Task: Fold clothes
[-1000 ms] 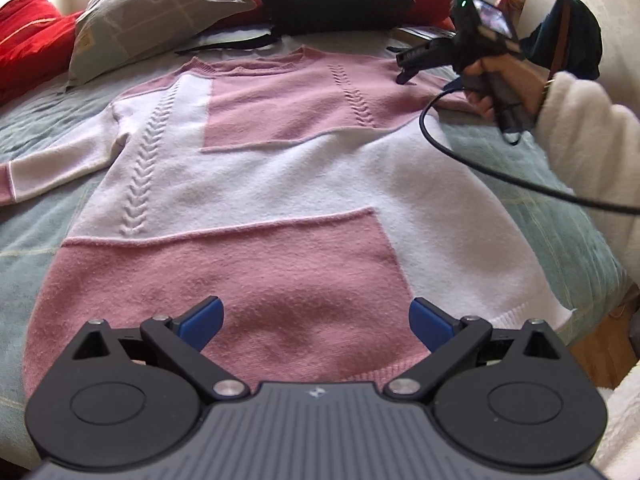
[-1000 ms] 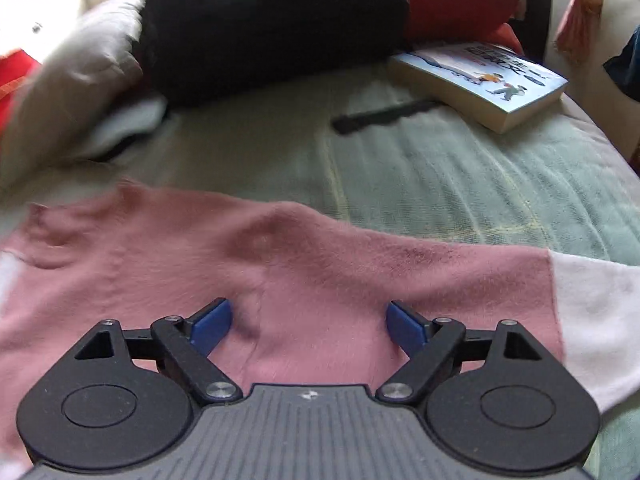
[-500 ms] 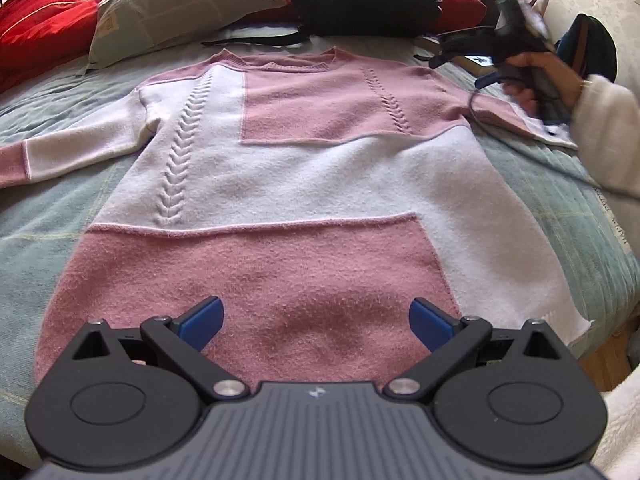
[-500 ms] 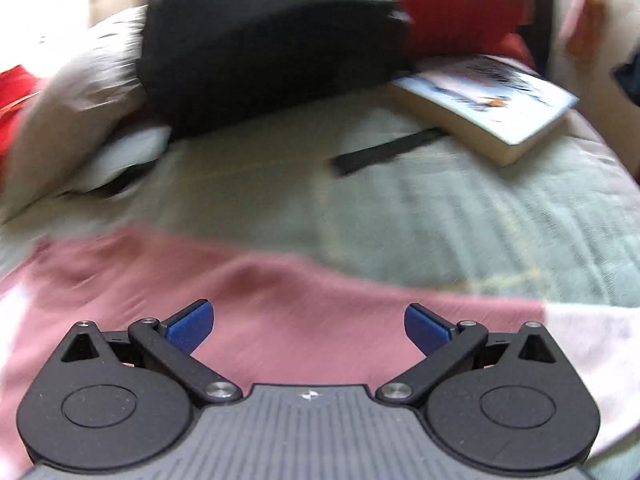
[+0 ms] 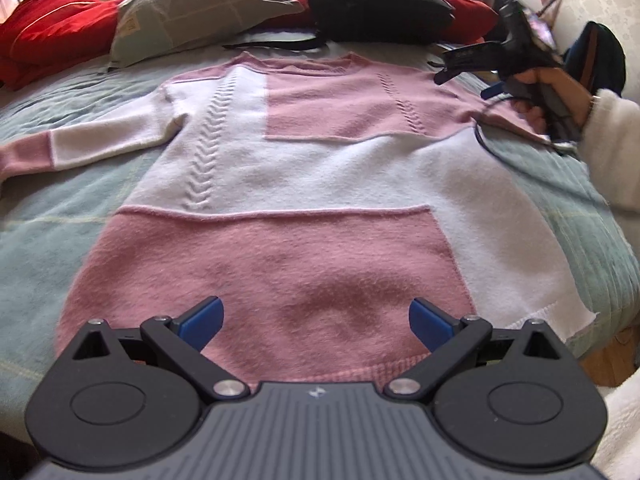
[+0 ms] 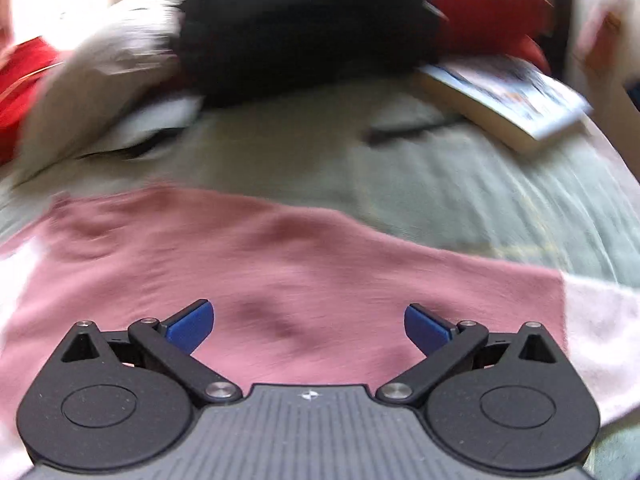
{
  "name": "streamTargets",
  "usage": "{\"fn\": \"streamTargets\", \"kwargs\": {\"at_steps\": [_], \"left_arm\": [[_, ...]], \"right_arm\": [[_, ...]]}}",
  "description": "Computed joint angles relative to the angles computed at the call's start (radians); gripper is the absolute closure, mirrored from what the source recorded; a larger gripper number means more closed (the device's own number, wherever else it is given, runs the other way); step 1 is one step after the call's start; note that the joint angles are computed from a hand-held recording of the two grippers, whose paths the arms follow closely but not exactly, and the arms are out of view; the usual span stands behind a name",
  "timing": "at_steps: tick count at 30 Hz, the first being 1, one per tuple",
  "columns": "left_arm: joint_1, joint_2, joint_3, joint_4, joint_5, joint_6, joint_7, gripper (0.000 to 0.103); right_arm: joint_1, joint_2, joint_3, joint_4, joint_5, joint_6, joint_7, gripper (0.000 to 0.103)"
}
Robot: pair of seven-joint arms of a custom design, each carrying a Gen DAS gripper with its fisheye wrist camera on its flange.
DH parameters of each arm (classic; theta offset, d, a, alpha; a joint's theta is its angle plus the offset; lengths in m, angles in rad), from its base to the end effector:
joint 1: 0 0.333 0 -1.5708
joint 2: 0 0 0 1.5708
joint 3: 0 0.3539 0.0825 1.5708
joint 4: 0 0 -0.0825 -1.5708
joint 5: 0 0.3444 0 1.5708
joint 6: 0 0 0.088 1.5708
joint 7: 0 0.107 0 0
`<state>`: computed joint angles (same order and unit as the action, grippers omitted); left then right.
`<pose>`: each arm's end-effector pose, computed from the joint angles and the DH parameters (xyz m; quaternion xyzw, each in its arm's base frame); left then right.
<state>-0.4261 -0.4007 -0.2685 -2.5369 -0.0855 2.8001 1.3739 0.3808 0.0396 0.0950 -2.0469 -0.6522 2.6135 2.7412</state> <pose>0.3100 -0.2701 0.5400 -0.5067 0.7999 -0.2936 0.1312 0.4959 0.2697 0.5333 -0.5916 0.7333 -0.2167 0.2556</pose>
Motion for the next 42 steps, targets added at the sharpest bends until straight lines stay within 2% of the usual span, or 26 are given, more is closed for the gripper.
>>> {"fn": "streamTargets", "kwargs": {"at_steps": [5, 8, 11, 14, 16, 17, 19, 23, 27, 31, 34, 38, 40, 42], "left_arm": [[0.014, -0.013, -0.006, -0.012, 0.02, -0.001, -0.003, 0.004], [0.021, -0.041, -0.006, -0.032, 0.029, -0.005, -0.012, 0.004], [0.043, -0.082, -0.011, -0.059, 0.047, -0.012, -0.035, 0.004], [0.055, -0.122, -0.005, -0.088, 0.055, -0.016, -0.054, 0.004], [0.053, -0.146, 0.002, -0.108, 0.055, -0.015, -0.058, 0.004], [0.049, -0.157, 0.008, -0.119, 0.052, -0.014, -0.057, 0.004], [0.042, -0.179, 0.019, -0.139, 0.046, -0.01, -0.054, 0.004], [0.027, -0.185, 0.037, -0.154, 0.035, 0.006, -0.033, 0.004], [-0.005, -0.168, 0.056, -0.152, 0.013, 0.045, 0.004, 0.004], [-0.03, -0.15, 0.048, -0.141, -0.002, 0.069, 0.024, 0.004], [-0.054, -0.15, 0.044, -0.141, -0.016, 0.074, 0.032, 0.004], [-0.056, -0.14, 0.021, -0.127, -0.02, 0.063, 0.016, 0.004], [-0.051, -0.127, 0.008, -0.11, -0.01, 0.051, 0.011, 0.004], [-0.047, -0.117, -0.008, -0.093, 0.004, 0.04, 0.007, 0.004]], "right_arm": [[0.052, -0.033, 0.059, -0.02, 0.091, 0.145, -0.249, 0.0], [0.104, 0.003, 0.098, 0.021, 0.194, 0.169, -0.425, 0.0], [0.168, 0.073, 0.121, 0.081, 0.24, 0.167, -0.527, 0.0], [0.251, 0.145, 0.111, 0.129, 0.193, 0.15, -0.554, 0.0], [0.304, 0.179, 0.099, 0.155, 0.171, 0.083, -0.553, 0.0], [0.332, 0.187, 0.088, 0.157, 0.148, 0.055, -0.533, 0.0], [0.382, 0.154, 0.048, 0.1, 0.043, 0.073, -0.395, 0.0], [0.365, 0.051, 0.084, -0.026, 0.071, 0.075, -0.315, 0.0], [0.355, -0.033, 0.14, -0.094, 0.037, 0.025, -0.247, 0.0], [0.315, -0.114, 0.177, -0.168, -0.015, 0.07, -0.103, 0.0], [0.263, -0.19, 0.204, -0.239, -0.062, 0.147, 0.018, 0.0], [0.141, -0.314, 0.275, -0.332, -0.183, 0.199, 0.235, 0.0], [0.085, -0.37, 0.313, -0.369, -0.193, 0.17, 0.309, 0.0], [0.065, -0.408, 0.335, -0.391, -0.149, 0.079, 0.322, 0.0]]}}
